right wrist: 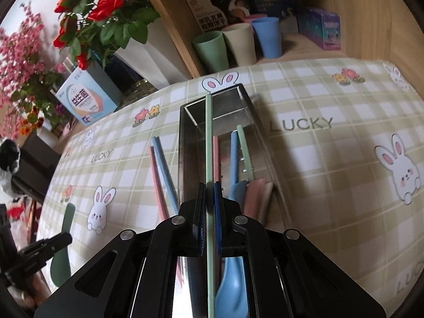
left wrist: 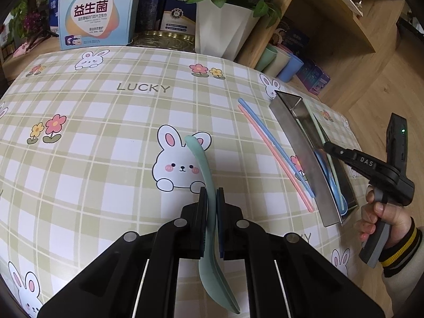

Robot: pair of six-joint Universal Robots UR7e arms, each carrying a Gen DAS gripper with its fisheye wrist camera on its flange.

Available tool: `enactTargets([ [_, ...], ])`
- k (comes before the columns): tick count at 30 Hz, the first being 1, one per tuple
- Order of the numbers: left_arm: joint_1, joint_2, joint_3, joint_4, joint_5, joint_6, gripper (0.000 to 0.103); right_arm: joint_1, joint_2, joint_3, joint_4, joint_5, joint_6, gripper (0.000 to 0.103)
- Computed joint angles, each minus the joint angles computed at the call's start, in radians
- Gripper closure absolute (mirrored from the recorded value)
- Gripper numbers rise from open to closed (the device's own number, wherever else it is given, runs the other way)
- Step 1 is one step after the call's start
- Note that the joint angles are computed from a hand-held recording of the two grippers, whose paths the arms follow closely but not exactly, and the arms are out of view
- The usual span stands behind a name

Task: Organize utensils
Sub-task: 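Carry the green chopstick into the steel tray and open the right gripper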

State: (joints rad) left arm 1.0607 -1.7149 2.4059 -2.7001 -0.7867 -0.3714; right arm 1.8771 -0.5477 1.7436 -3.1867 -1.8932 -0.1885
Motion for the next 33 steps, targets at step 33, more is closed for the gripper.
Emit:
enactTargets([
  [33, -0.008, 0.034, -0.022, 0.024, -0.027, -0.012, 0.096, 0.016, -0.028, 0.049, 0.006, -0.035, 0.023, 0.095],
])
